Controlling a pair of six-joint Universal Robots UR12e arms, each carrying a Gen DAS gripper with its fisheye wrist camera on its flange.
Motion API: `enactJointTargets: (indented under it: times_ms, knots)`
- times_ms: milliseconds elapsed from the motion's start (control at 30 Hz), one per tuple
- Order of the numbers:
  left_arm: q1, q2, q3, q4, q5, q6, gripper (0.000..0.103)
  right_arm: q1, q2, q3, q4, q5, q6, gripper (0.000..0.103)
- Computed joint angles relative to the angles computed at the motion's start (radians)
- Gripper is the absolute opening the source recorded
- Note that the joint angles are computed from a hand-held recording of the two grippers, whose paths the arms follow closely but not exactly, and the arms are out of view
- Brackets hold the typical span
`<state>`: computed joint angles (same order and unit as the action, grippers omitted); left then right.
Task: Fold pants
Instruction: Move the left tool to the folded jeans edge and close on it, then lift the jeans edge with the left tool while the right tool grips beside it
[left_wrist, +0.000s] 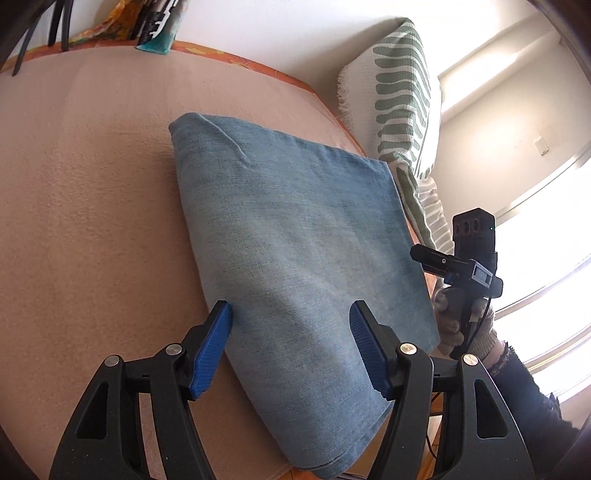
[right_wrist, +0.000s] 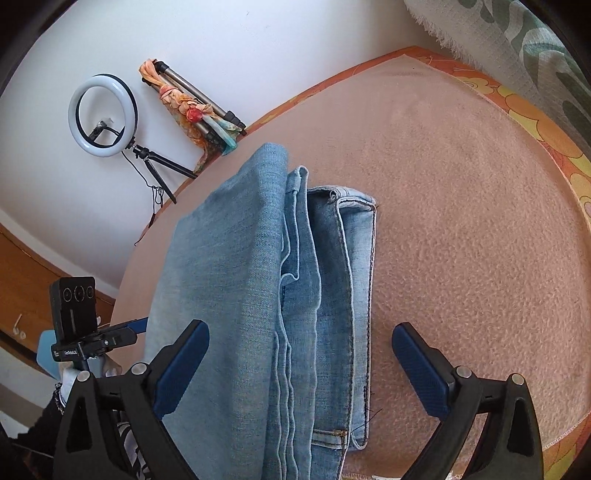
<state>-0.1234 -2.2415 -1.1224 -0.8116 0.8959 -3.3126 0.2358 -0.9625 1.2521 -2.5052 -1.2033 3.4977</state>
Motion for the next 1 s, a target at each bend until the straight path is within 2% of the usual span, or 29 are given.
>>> enactJointTargets:
  times_ms: [200,233,300,400,500,600,700,867,933,1000]
  knots:
    - [0.009,-0.019,0.007,0.036,-0.059,-0.093,0.068,-0.013,0.017,0.004,-0.059,0.111,0.019,0.101]
    - [0.009,-0.019,0.007,0.033,-0.059,-0.089,0.068,-0.013,0.021,0.002,-0.058,0.129,0.021,0.100]
    - [0.008,-0.012,0.001,0.028,-0.045,-0.069,0.068,-0.008,0.026,-0.007,-0.048,0.133,-0.002,0.091]
    - [0.007,0.001,-0.013,0.043,0.008,-0.072,0.068,0.006,0.022,-0.016,-0.006,0.088,-0.073,0.086]
    - [0.007,0.009,-0.021,0.028,0.056,-0.059,0.068,0.005,0.016,-0.010,0.000,0.079,-0.082,0.077]
    - [0.008,-0.003,-0.011,-0.002,0.025,-0.055,0.068,0.000,0.014,0.003,-0.026,0.090,-0.062,0.077]
    - [0.005,-0.013,0.000,0.002,-0.002,-0.049,0.069,0.006,0.013,0.001,-0.023,0.063,-0.092,0.077]
    - [0.002,-0.034,0.008,0.084,-0.047,-0.150,0.069,0.029,0.022,-0.036,0.032,-0.024,-0.137,0.076]
    - [-0.003,-0.042,0.020,0.088,-0.046,-0.149,0.069,0.039,0.028,-0.051,0.045,-0.065,-0.144,0.069]
    - [-0.010,-0.046,0.033,0.075,-0.038,-0.130,0.069,0.048,0.031,-0.060,0.042,-0.099,-0.142,0.055]
